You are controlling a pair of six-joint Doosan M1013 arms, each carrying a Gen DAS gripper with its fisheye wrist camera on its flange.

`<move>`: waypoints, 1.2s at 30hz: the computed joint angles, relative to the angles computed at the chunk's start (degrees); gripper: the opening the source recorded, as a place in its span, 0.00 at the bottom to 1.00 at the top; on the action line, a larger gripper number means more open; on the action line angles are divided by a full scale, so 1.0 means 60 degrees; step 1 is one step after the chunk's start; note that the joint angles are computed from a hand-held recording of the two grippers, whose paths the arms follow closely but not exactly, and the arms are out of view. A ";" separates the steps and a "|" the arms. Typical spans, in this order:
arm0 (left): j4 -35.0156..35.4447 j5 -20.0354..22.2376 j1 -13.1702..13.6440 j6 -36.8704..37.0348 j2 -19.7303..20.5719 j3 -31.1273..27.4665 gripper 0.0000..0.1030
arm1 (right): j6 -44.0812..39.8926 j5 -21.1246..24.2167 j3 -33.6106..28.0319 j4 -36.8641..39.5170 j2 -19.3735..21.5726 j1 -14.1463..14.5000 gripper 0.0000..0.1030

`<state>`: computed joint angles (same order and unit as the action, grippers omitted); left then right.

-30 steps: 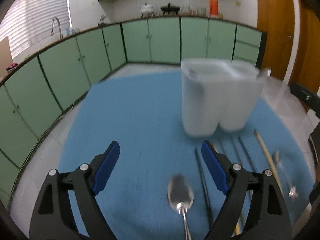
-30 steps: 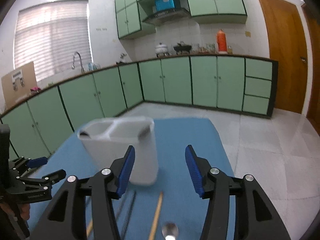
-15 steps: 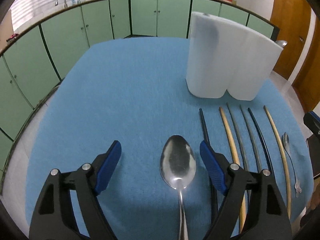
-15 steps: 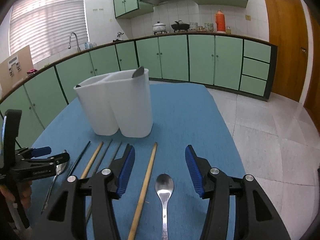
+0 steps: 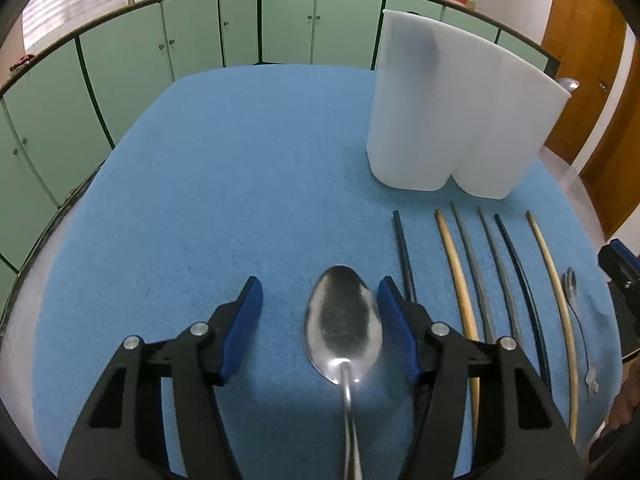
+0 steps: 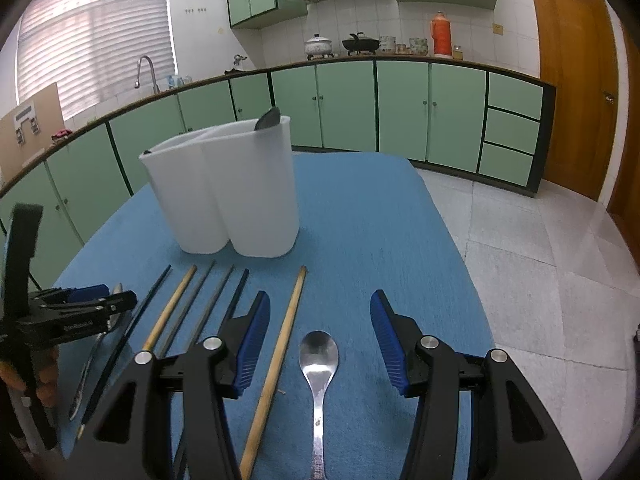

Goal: Organize utensils
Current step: 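Grasp a silver spoon with the left tool while the right tool grasps the fish-tail spoon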

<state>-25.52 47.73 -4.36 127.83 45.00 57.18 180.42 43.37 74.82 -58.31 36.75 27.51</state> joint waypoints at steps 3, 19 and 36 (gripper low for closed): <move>0.0040 -0.0323 -0.0077 0.0077 -0.0167 0.0340 0.52 | -0.0493 -0.0013 -0.0033 0.0328 0.0014 -0.0007 0.50; -0.0549 -0.0567 -0.0019 0.0655 -0.0369 0.0782 0.34 | -0.2311 -0.0179 -0.0116 0.2223 0.0125 -0.0187 0.41; -0.0512 -0.0545 0.0005 0.0705 -0.0286 0.0619 0.34 | -0.2914 0.0046 -0.0382 0.2620 0.0321 -0.0211 0.26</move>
<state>-28.59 44.46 -4.33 132.07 43.28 60.90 162.93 43.64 72.53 -42.59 38.68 26.24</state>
